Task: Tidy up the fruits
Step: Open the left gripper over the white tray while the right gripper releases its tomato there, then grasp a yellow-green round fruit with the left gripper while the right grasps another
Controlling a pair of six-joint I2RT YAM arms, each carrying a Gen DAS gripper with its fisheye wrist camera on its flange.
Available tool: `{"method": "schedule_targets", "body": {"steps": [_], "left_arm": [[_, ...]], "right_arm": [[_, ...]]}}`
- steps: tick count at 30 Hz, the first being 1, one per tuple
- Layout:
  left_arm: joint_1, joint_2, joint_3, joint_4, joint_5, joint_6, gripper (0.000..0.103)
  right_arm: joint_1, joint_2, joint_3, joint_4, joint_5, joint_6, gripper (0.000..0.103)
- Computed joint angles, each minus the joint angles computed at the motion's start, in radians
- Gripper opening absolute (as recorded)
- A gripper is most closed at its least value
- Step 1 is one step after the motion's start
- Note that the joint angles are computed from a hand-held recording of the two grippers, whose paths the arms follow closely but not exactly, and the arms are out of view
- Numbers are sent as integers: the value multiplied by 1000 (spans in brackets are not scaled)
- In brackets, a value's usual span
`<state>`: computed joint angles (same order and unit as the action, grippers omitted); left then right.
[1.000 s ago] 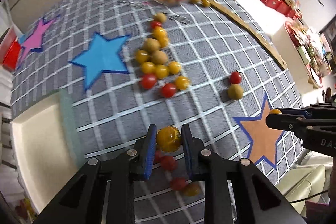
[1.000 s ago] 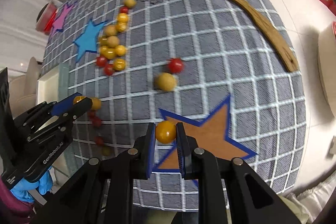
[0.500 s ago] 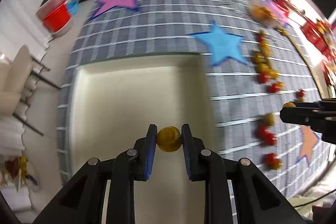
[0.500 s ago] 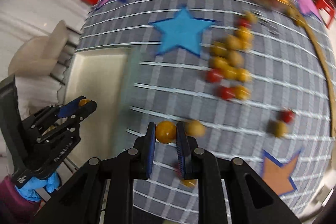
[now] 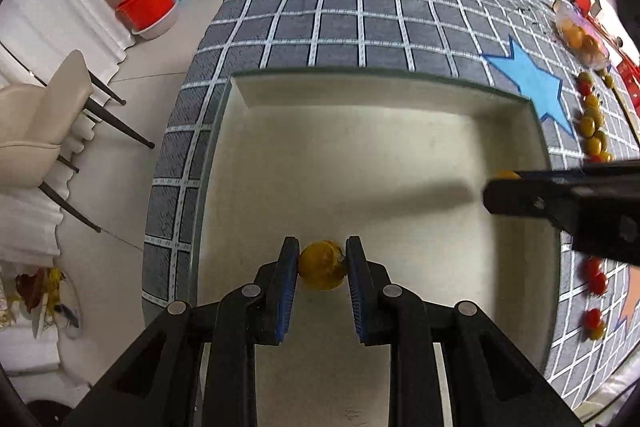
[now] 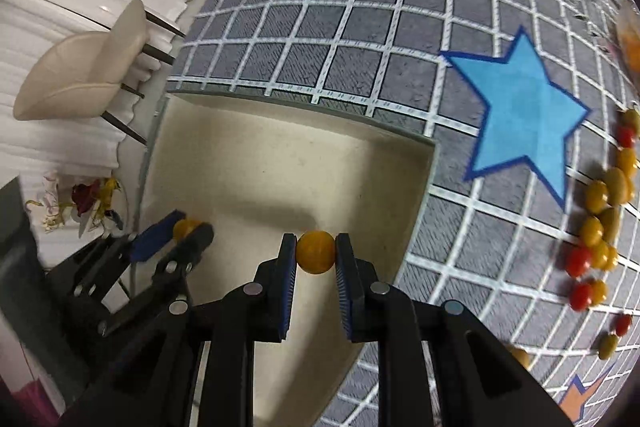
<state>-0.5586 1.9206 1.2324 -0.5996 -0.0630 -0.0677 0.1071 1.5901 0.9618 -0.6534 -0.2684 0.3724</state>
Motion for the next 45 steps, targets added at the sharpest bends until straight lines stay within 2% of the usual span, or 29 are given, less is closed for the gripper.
{"method": "schedule_targets", "body": {"steps": [2,7,8,9,10,11,13,14,16,21,25,30,32,36,41,45], "left_arm": [[-3,-8,-22,21,-4,9,26],[-12,-17,-43,49,-28,32,27],[-14,-18,-44,53,-37,40,33],[-16,-20,-46,56,-50,44,44],[-15,-21,-48,58,-60,49,77],[-10,-41,-72,83,-69,54,85],[-2,-61,-98,105,-68,73,85],[5,-59,-99,100,-61,87,85],[11,-62,-111,104,-53,111,85],[6,-86,-93,63,-34,137,85],[-47,-123,-49,4,-18,125,85],[-186,-149,20,-47,0,102,85],[-254,-129,68,-68,-1,88,85],[-359,-56,165,-116,0,53,85],[-457,68,280,-163,10,-2,85],[-498,158,355,-192,-1,-39,85]], "right_arm": [[2,53,19,16,12,13,22],[28,80,24,40,40,38,23],[36,87,32,39,39,47,25],[26,87,31,37,28,41,30],[31,80,30,32,20,54,42],[21,86,42,25,15,50,49],[20,57,32,33,4,62,66],[23,33,25,32,1,68,69],[28,-12,14,22,7,77,81],[-7,-162,-48,-23,26,108,82],[-114,-320,-143,-113,36,87,82],[-495,-490,-273,-284,1,-152,82],[-652,-500,-298,-328,-6,-248,82],[-1041,-431,-324,-371,0,-531,82],[-1286,-272,-308,-304,20,-736,82],[-1351,-204,-283,-281,15,-801,82]]}}
